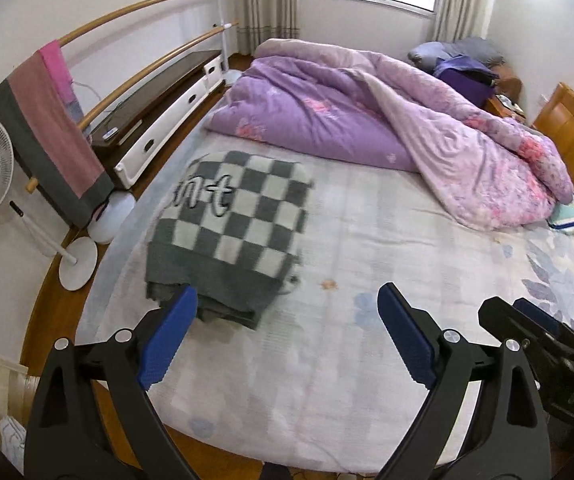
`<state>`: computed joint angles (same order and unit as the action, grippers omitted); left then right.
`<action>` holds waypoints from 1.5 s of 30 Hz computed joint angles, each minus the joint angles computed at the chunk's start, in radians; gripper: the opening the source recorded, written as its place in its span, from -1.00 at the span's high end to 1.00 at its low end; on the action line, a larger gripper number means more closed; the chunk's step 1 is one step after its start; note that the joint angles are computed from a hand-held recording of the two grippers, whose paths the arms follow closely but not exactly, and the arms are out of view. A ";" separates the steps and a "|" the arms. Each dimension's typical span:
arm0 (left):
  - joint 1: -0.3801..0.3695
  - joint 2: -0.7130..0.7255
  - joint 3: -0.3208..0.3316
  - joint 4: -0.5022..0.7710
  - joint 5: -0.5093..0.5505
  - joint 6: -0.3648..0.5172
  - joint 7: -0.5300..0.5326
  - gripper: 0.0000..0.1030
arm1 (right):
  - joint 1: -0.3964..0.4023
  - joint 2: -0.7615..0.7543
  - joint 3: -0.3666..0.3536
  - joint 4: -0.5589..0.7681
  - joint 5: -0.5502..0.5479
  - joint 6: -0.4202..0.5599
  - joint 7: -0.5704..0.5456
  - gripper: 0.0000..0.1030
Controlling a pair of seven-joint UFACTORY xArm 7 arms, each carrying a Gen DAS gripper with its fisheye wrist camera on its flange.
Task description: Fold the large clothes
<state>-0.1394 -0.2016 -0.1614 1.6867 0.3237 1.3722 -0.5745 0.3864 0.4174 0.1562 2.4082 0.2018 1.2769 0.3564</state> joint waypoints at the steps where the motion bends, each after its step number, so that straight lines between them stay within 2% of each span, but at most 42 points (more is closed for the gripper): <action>1: -0.008 0.009 -0.019 0.020 0.013 0.017 -0.019 -0.79 | -0.027 -0.059 0.002 -0.077 0.022 -0.023 -0.028 -0.73; 7: -0.124 0.095 -0.139 0.176 0.149 0.131 -0.161 -0.79 | -0.144 -0.289 -0.022 -0.334 0.122 -0.067 -0.145 -0.75; 8: -0.148 0.107 -0.149 0.197 0.167 0.141 -0.184 -0.79 | -0.163 -0.323 -0.031 -0.365 0.146 -0.063 -0.164 -0.83; 11: -0.226 0.153 -0.181 0.279 0.234 0.191 -0.246 -0.79 | -0.201 -0.402 -0.058 -0.427 0.196 -0.053 -0.212 -0.85; 14: -0.312 0.213 -0.204 0.390 0.310 0.266 -0.270 -0.79 | -0.224 -0.466 -0.084 -0.465 0.236 -0.036 -0.241 -0.85; 17: -0.388 0.244 -0.205 0.466 0.360 0.303 -0.279 -0.79 | -0.237 -0.526 -0.110 -0.496 0.267 -0.035 -0.293 -0.85; 22: -0.506 0.272 -0.190 0.556 0.451 0.363 -0.267 -0.79 | -0.233 -0.583 -0.116 -0.486 0.225 -0.020 -0.287 -0.85; 26: -0.579 0.253 -0.163 0.575 0.491 0.365 -0.249 -0.79 | -0.220 -0.615 -0.104 -0.461 0.175 -0.028 -0.281 -0.85; 33: -0.626 0.218 -0.176 0.611 0.537 0.411 -0.201 -0.79 | -0.196 -0.647 -0.048 -0.406 0.030 -0.026 -0.215 -0.85; 38: -0.662 0.215 -0.225 0.652 0.630 0.455 -0.184 -0.80 | -0.184 -0.671 -0.003 -0.376 -0.072 -0.026 -0.170 -0.85; 41: -0.677 0.201 -0.234 0.654 0.659 0.448 -0.179 -0.80 | -0.180 -0.667 0.021 -0.334 -0.126 -0.025 -0.156 -0.85; 45: -0.715 0.213 -0.262 0.702 0.755 0.469 -0.158 -0.80 | -0.178 -0.668 0.059 -0.299 -0.207 -0.030 -0.145 -0.85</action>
